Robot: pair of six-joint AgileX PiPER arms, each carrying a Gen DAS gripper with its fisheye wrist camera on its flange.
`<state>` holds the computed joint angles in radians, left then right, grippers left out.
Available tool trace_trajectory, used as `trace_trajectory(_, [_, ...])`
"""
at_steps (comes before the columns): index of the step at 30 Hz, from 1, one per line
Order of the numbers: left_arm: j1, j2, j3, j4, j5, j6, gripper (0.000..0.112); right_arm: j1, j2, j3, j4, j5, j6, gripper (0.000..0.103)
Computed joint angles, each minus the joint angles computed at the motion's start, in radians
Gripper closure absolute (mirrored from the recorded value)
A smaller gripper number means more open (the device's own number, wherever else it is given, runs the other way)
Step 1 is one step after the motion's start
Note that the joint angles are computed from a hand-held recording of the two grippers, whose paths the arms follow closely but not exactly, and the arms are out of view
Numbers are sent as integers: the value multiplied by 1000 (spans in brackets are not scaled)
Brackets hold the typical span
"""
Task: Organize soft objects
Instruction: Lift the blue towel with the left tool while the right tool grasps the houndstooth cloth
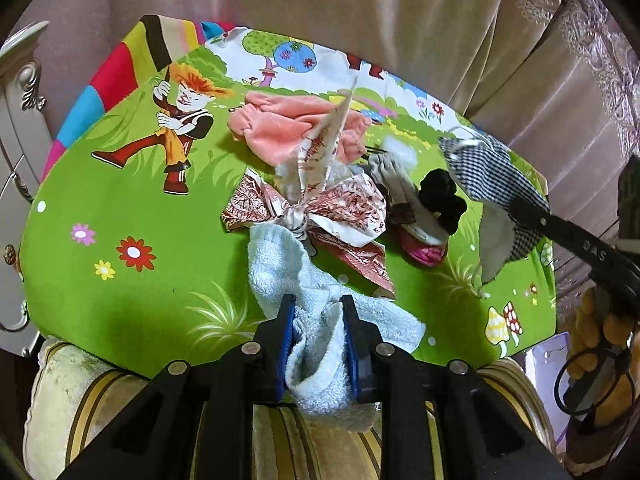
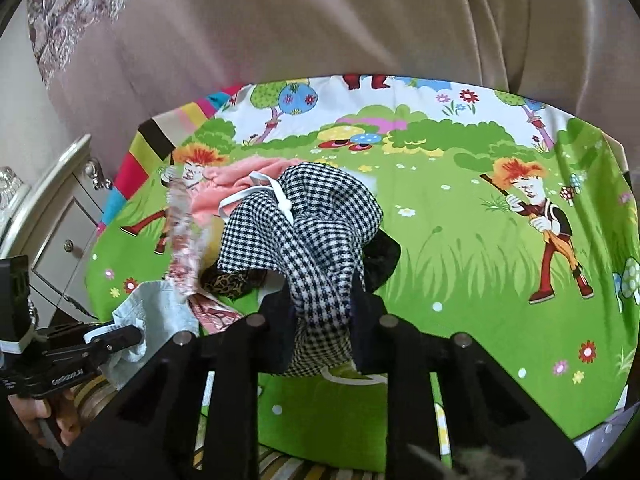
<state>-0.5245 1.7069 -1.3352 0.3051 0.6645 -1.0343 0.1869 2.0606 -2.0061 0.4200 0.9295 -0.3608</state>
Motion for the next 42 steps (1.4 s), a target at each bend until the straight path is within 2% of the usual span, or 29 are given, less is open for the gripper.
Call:
trace_trajectory(9, [-38, -87, 93, 87, -71, -131, 90, -23, -152, 202, 18, -95, -51, 78])
trace_trajectory(13, [-60, -123, 127, 129, -91, -195, 90, -54, -221, 297, 70, -109, -102, 78])
trace_trajectory(25, [-159, -205, 163, 241, -84, -343, 90, -139, -396, 537, 135, -131, -191, 78])
trace_trajectory(32, [-231, -169, 66, 260, -43, -321, 90, -233, -491, 646, 178, -122, -269, 78])
trace_trajectory(42, [-339, 2, -273, 207, 32, -125, 90, -429, -578, 726, 242, -77, -372, 78])
